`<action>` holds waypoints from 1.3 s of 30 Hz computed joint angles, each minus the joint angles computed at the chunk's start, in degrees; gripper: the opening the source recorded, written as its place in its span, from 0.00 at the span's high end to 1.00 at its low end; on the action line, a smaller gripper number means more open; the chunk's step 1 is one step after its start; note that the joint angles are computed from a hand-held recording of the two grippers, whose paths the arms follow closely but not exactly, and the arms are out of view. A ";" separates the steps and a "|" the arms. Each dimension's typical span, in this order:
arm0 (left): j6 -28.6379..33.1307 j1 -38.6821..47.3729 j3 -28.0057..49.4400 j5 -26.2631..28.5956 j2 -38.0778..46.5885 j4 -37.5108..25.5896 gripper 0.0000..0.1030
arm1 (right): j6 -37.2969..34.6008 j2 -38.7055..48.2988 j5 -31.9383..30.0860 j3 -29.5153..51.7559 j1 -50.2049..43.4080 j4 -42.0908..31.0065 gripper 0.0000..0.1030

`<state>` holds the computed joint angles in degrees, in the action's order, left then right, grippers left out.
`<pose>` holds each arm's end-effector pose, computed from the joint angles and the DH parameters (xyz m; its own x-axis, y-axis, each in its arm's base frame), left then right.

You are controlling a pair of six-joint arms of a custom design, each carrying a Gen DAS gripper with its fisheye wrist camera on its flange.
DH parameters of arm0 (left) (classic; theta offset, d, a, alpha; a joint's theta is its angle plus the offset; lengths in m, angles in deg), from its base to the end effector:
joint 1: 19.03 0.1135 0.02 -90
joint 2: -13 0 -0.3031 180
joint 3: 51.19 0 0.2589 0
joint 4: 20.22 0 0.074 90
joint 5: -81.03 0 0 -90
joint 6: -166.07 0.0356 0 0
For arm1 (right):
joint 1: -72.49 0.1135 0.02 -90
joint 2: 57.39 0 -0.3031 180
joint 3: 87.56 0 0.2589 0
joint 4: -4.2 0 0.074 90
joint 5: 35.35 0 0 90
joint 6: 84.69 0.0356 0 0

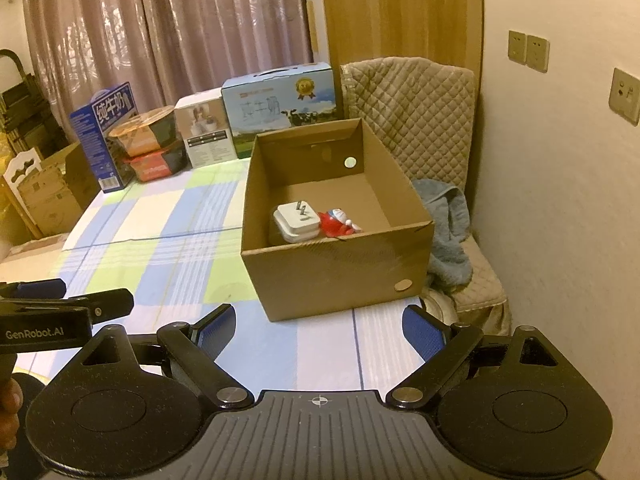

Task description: Organize rigid objects

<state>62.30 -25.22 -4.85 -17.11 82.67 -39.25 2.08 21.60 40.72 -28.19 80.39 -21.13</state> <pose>0.2323 -0.0201 0.2216 -0.6513 -0.1664 -0.7404 -0.1568 0.9841 -0.0832 0.2789 0.0474 0.2474 -0.6816 -0.1498 -0.7162 -0.3411 0.9310 0.1299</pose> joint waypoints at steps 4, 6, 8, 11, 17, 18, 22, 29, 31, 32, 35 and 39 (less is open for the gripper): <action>-0.30 -0.44 -0.19 -0.52 -0.40 -0.13 0.01 | 0.18 -0.24 0.17 -0.17 0.23 -0.07 0.15; -0.19 -0.51 -0.26 -0.65 -0.55 -0.13 0.01 | 0.44 -0.26 0.45 -0.27 0.41 0.07 0.15; -0.27 -0.62 -0.33 -0.70 -0.64 -0.16 0.01 | 0.65 -0.34 0.48 -0.40 0.45 0.18 0.15; -0.21 -0.84 -0.35 -0.93 -0.73 -0.31 0.01 | 0.69 -0.32 0.49 -0.41 0.47 0.22 0.15; -0.35 -1.02 -0.16 -1.15 -0.71 -0.52 0.01 | 0.74 -0.23 0.33 -0.39 0.34 0.41 0.15; -0.39 -1.06 -0.07 -1.23 -0.73 -0.70 0.00 | 0.80 -0.18 0.37 -0.35 0.35 0.41 0.15; -0.34 -1.01 0.08 -1.43 -0.88 -1.03 0.00 | 0.97 0.00 0.34 -0.23 0.30 0.35 0.15; -0.13 -0.65 -0.01 -1.16 -1.03 -1.02 0.00 | 1.04 -0.10 0.41 -0.47 0.36 0.57 0.15; -0.05 -0.52 -0.06 -1.06 -1.07 -1.02 0.00 | 1.02 -0.04 0.39 -0.47 0.36 0.62 0.15; -0.16 -0.60 -0.04 -1.10 -1.07 -1.08 0.00 | 0.98 -0.04 0.35 -0.44 0.33 0.52 0.15; -0.17 -0.61 -0.03 -1.21 -0.98 -1.06 0.01 | 1.05 0.08 0.35 -0.34 0.39 0.53 0.15; -0.18 -0.59 -0.05 -1.18 -0.98 -1.02 0.00 | 1.01 0.10 0.33 -0.36 0.37 0.55 0.15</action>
